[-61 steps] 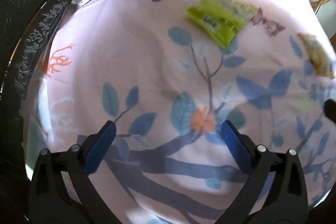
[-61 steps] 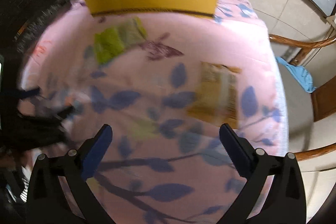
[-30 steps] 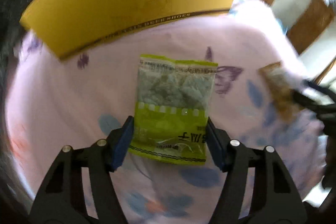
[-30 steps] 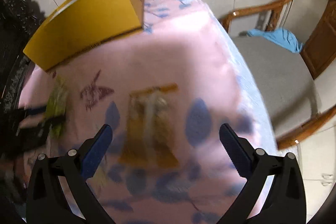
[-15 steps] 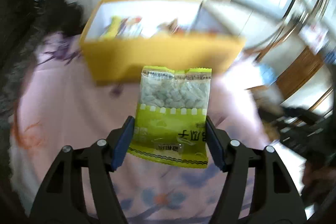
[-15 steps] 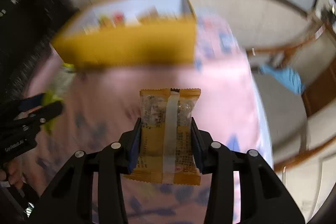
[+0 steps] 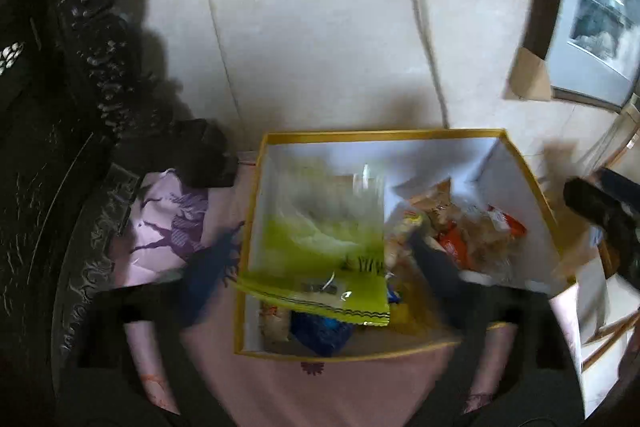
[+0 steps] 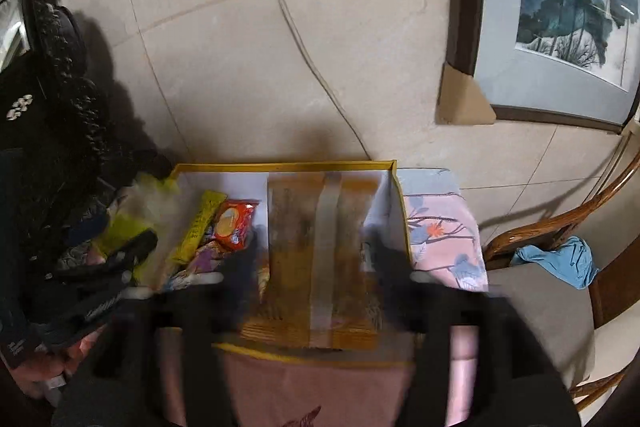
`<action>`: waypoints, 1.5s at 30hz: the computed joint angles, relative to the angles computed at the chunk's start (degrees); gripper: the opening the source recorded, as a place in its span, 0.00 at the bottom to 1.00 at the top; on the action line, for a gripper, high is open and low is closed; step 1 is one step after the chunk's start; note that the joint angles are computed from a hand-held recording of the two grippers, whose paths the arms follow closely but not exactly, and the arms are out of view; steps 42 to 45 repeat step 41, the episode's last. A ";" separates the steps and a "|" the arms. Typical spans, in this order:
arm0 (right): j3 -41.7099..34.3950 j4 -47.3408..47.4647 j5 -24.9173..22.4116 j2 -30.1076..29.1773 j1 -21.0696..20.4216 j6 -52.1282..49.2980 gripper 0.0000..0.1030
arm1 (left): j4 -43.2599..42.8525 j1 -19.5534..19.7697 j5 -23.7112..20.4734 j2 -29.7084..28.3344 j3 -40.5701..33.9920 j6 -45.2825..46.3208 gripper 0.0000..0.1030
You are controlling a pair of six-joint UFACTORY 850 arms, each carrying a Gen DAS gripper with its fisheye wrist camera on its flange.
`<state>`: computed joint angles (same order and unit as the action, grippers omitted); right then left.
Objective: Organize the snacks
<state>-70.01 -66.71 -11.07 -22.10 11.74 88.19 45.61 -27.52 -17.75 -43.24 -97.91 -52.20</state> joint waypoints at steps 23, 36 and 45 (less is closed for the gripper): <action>26.62 -4.90 -28.53 33.46 22.31 13.28 0.99 | 43.15 -12.19 -14.74 40.64 44.19 -49.54 0.98; 31.55 3.99 -57.01 42.12 55.31 29.57 0.99 | 36.46 -20.82 -15.18 72.44 68.57 -47.87 0.98; 29.65 5.82 -64.53 41.91 60.06 30.54 0.99 | 31.69 -23.52 -18.30 76.35 69.64 -42.19 0.98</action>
